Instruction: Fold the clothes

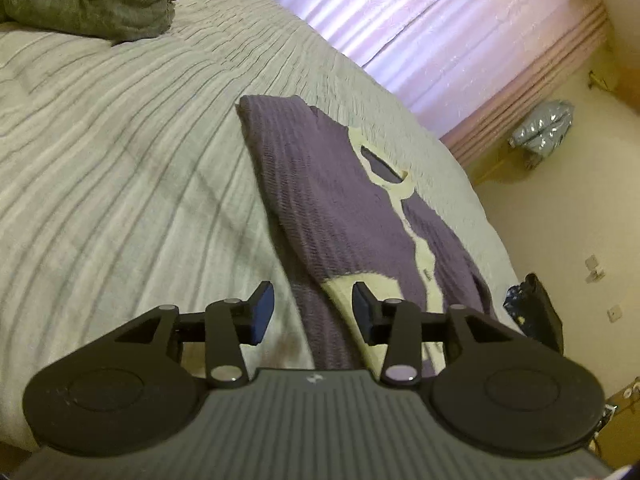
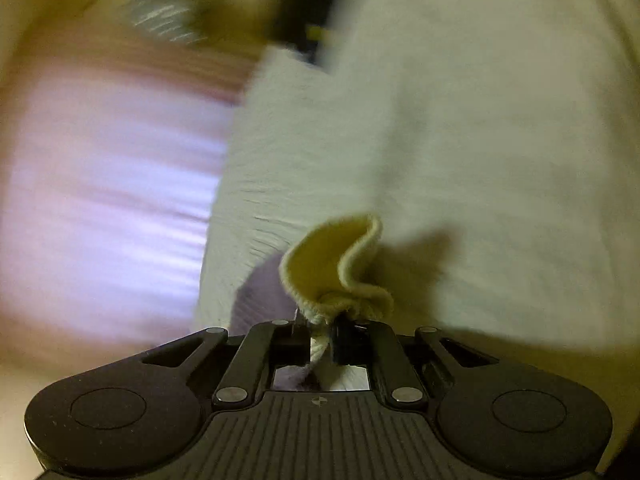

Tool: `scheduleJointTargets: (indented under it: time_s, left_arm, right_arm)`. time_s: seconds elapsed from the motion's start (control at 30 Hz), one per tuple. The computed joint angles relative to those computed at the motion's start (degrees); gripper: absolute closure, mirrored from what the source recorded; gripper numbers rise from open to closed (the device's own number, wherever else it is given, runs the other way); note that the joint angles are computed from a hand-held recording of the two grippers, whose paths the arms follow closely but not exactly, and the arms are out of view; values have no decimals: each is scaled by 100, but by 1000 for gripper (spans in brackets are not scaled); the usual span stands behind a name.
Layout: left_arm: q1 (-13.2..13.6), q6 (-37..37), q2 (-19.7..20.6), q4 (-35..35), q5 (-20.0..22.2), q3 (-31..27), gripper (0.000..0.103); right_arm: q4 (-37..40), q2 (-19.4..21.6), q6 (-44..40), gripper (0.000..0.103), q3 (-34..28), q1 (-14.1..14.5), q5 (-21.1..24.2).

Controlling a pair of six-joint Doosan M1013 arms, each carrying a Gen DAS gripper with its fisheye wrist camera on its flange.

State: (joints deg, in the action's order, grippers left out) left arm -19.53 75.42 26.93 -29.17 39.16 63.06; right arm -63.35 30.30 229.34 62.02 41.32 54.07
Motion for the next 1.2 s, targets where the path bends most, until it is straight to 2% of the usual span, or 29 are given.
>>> scheduleJointTargets:
  time_s: [0.03, 0.13, 0.17, 0.23, 0.27, 0.3, 0.37, 0.43, 0.5, 0.57, 0.6, 0.63, 0.7, 0.73, 0.77, 0.8, 0.83, 0.9, 0.97, 1.03, 1.1, 1.13, 1.2]
  left_arm:
    - [-28, -49, 25, 21, -30, -43, 65]
    - [-182, -167, 148, 388, -41, -300, 61]
    - [-250, -209, 205, 605, 8, -426, 60]
    - [-408, -278, 342, 1126, 229, -739, 57]
    - [-498, -347, 408, 1424, 380, -897, 55]
    - [-590, -389, 471, 1703, 557, -1047, 51]
    - [-813, -408, 578, 2381, 948, -1305, 49]
    - [-1093, -530, 644, 3409, 1226, -1421, 37]
    - [-1384, -555, 711, 4580, 1434, -1412, 36]
    - [-1596, -667, 746, 5597, 1438, -1257, 36]
    - [-1621, -732, 757, 5797, 1412, -1199, 42]
    - [-1619, -768, 760, 5872, 1389, -1164, 60]
    - [-1476, -687, 710, 5396, 1299, -1183, 77]
    - [-1317, -643, 642, 4856, 1128, -1183, 83]
    - [-1185, -899, 566, 4617, 930, -1140, 88]
    - [-1071, -1147, 489, 4678, 770, -1098, 92]
    - [-950, -1301, 411, 5039, 621, -1082, 92]
    - [-726, -2104, 252, 6131, 457, -1004, 92]
    - [-424, -2980, 155, 6682, 655, -1069, 89]
    - [-54, -3745, 219, 6691, 1321, -1325, 75]
    - [198, -4206, 268, 6591, 1962, -1466, 76]
    - [281, -4373, 173, 6491, 1987, -1296, 75]
    - [356, -4509, -149, 6098, 1653, -707, 74]
  right_arm:
    - [-150, 10, -685, 95, -134, -41, 174]
    - [-213, 257, -2453, 95, -793, -198, 1292]
    - [142, 400, -2867, 94, -1082, -308, 1801]
    - [1430, 718, -3494, 90, -1818, -615, 2897]
    - [1972, 763, -3407, 76, -1881, -777, 3155]
    - [2213, 739, -3272, 64, -1844, -828, 3113]
    - [2109, 568, -2946, 60, -1454, -808, 2658]
    - [2043, 543, -2989, 57, -1412, -707, 2631]
    - [1944, 397, -2838, 34, -1150, -573, 2314]
    - [1796, 281, -2759, 30, -918, -443, 2007]
    - [1719, 255, -2815, 30, -847, -385, 1896]
    - [1664, 245, -2946, 30, -816, -343, 1866]
    - [1776, 238, -3240, 30, -875, -279, 1953]
    - [1769, 190, -3252, 30, -840, -223, 1913]
    - [1734, 113, -3230, 30, -730, -189, 1760]
    - [1710, 46, -3212, 30, -640, -165, 1663]
    - [1684, -18, -3200, 30, -558, -141, 1584]
    - [1687, -77, -3087, 30, -506, -99, 1597]
    - [1720, -109, -3113, 30, -500, -70, 1531]
    - [1729, -88, -3269, 30, -552, -59, 1447]
    - [1762, -28, -3453, 30, -655, -42, 1336]
    - [1784, -9, -3513, 30, -680, -36, 1228]
    - [1867, 3, -3600, 30, -676, -24, 889]
